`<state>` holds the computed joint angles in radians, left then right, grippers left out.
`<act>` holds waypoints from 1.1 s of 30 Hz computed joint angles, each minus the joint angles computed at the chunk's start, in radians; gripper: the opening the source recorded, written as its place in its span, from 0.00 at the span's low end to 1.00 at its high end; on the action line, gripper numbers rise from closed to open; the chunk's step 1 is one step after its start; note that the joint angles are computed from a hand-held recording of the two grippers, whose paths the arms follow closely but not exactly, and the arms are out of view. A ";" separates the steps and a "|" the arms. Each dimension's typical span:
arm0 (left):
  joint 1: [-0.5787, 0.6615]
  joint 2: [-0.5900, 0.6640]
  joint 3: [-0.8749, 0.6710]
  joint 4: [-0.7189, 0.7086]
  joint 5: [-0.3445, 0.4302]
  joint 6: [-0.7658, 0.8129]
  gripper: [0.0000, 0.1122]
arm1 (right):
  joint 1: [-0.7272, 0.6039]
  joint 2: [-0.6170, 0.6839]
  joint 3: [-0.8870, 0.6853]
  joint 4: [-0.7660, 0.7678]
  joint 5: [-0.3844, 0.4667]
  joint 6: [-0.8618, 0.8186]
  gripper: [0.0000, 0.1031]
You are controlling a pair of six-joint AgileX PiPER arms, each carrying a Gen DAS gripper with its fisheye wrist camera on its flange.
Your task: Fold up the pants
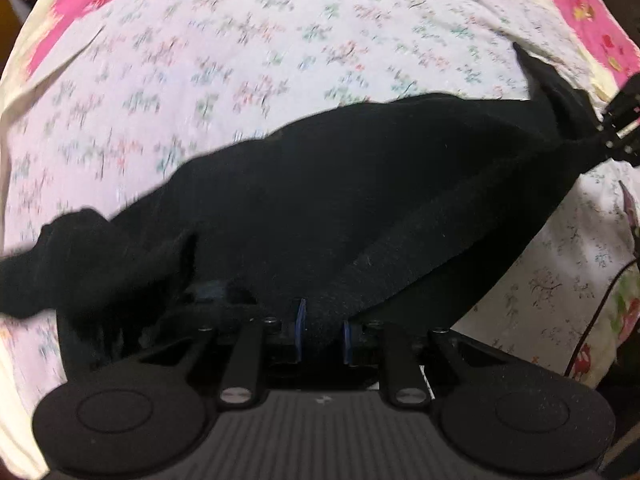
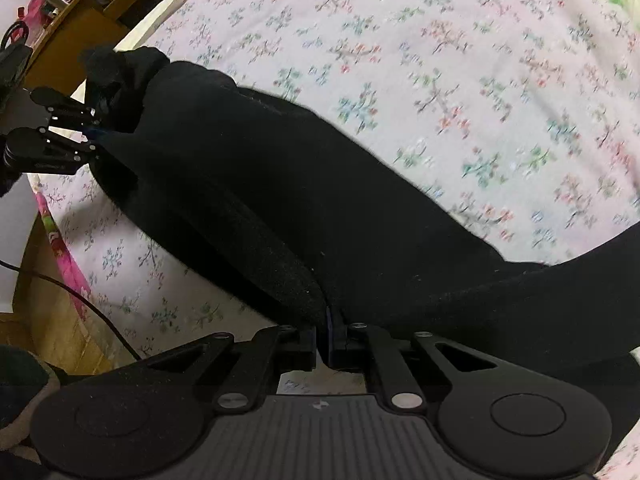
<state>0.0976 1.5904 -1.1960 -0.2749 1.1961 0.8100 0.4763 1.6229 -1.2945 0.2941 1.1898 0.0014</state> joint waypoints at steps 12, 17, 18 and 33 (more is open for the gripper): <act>0.021 -0.045 0.157 0.001 -0.135 0.024 0.25 | 0.115 -0.042 0.140 -0.030 -0.137 0.114 0.00; -0.008 -0.058 0.210 0.021 -0.191 0.007 0.26 | 0.153 -0.054 0.217 -0.065 -0.230 0.193 0.00; -0.018 -0.065 0.215 0.026 -0.194 -0.005 0.27 | 0.157 -0.058 0.229 -0.071 -0.244 0.215 0.00; -0.254 -0.232 0.235 0.092 -0.103 -0.315 0.36 | 0.056 -0.538 0.488 -0.211 -0.249 0.513 0.32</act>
